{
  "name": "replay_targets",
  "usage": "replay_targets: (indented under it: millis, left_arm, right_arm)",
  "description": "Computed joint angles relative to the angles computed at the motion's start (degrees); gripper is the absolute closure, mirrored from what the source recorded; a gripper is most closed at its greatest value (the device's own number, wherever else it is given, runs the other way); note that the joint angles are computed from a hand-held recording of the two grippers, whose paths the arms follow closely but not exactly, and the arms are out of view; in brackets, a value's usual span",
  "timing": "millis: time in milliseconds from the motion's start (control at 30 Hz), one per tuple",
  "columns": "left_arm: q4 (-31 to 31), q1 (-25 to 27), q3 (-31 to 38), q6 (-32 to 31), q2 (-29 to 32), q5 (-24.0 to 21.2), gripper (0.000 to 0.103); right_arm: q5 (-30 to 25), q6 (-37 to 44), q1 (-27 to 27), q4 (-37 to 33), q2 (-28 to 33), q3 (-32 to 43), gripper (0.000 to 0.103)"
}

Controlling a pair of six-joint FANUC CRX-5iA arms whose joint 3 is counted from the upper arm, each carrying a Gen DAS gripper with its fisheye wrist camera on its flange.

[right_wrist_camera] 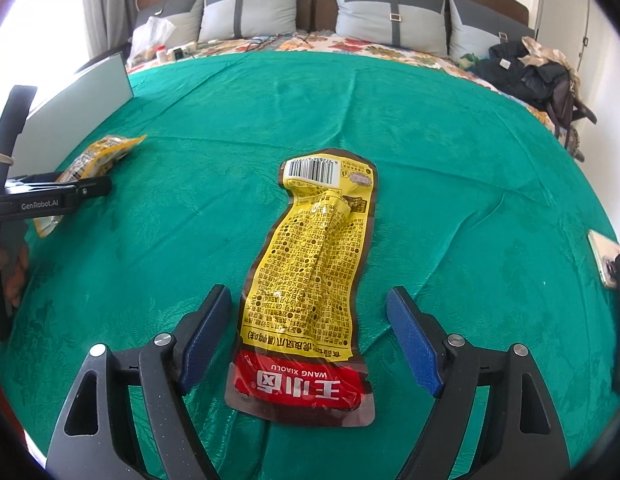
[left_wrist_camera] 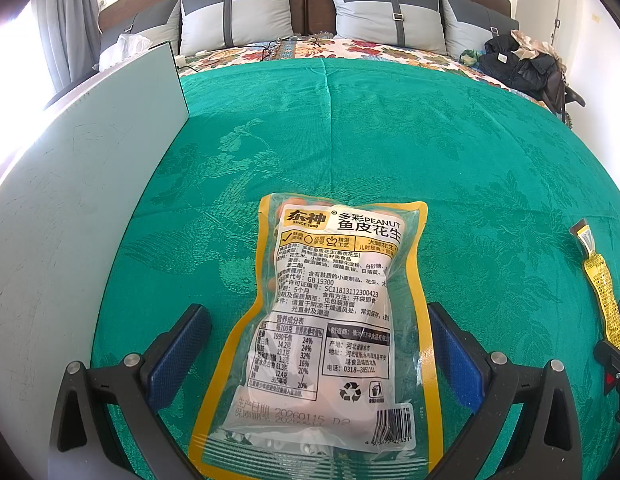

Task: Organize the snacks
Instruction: 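Open the right tool and reposition it over the WANG XIAOLU packet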

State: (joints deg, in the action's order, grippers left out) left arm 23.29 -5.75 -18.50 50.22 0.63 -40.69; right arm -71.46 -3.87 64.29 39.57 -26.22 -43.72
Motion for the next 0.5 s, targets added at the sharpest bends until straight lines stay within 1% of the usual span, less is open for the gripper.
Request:
replay_targets:
  millis: [233, 500]
  left_arm:
    - [0.02, 0.01, -0.02, -0.03, 0.03, 0.03, 0.0]
    - [0.0, 0.01, 0.02, 0.0, 0.01, -0.02, 0.0]
  right_arm:
    - [-0.92, -0.21, 0.32, -0.25, -0.46, -0.07, 0.018]
    - [-0.89, 0.09, 0.04, -0.4, -0.46, 0.02, 0.017]
